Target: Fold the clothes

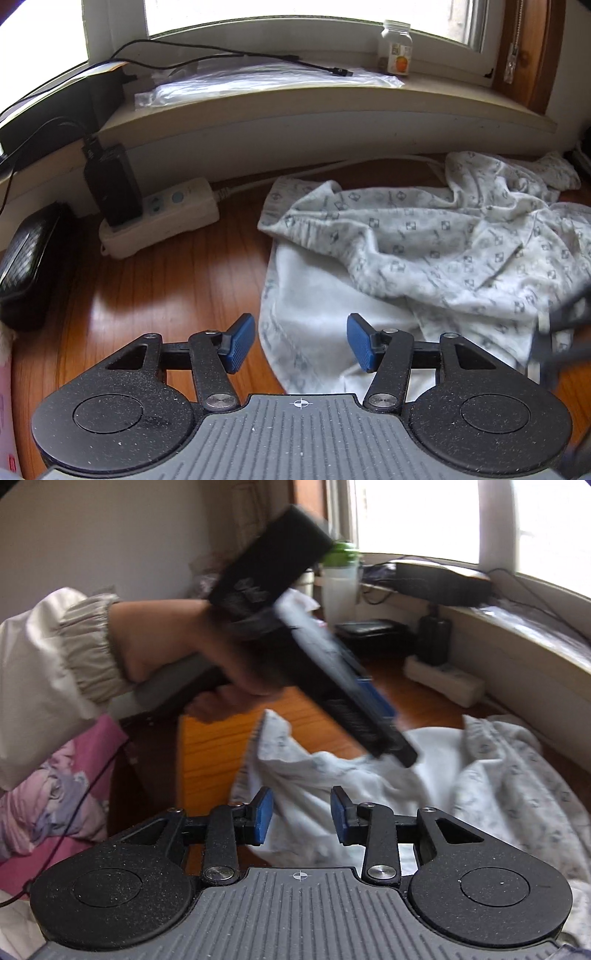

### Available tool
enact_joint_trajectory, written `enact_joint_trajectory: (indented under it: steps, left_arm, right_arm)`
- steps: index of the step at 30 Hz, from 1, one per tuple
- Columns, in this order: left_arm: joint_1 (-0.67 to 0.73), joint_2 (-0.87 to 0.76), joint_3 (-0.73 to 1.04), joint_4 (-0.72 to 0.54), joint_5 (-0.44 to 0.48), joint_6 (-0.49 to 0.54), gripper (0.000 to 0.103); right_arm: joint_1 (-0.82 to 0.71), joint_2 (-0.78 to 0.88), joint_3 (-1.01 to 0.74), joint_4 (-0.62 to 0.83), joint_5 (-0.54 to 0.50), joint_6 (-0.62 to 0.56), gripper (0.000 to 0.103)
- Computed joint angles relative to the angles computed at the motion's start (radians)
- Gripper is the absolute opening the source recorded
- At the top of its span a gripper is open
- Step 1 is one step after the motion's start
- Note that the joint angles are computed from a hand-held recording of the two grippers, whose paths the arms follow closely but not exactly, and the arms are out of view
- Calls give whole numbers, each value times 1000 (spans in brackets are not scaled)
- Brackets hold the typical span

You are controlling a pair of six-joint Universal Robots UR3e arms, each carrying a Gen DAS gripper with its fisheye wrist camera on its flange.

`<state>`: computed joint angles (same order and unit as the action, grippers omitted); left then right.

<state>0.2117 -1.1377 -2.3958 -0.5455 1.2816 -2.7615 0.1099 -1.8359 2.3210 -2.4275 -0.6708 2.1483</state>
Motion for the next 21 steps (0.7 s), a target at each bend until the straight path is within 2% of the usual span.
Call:
enact_joint_trajectory:
  steps: [3, 6, 10, 11, 12, 13, 14, 17, 19, 21]
  left_arm:
    - [-28, -106, 48, 53, 21, -19, 59]
    - [-48, -208, 96, 99, 50, -38, 59]
    - [-64, -301, 115, 176, 82, -57, 21]
    - [-65, -311, 112, 198, 86, -68, 19]
    - [-68, -319, 109, 219, 94, -78, 15]
    - [-75, -323, 103, 244, 108, -84, 7]
    - [-89, -320, 91, 281, 138, -96, 2]
    - [-102, -268, 55, 346, 194, -111, 2]
    - [-76, -194, 36, 334, 203, -113, 2]
    - [-27, -114, 28, 258, 194, -100, 2]
  right_arm:
    - [44, 5, 0, 27, -5, -25, 36]
    - [83, 14, 20, -13, -48, -33, 36]
    - [108, 42, 37, -86, -91, -5, 34]
    - [105, 38, 38, -81, -90, -9, 26]
    - [101, 33, 39, -73, -88, -14, 13]
    - [98, 28, 40, -66, -86, -18, 10]
    - [77, 3, 37, -2, -61, -50, 6]
    - [-15, -110, -7, 345, 34, -225, 5]
    - [-76, -181, -69, 641, 80, -379, 5]
    - [-114, -239, -140, 919, 98, -525, 5]
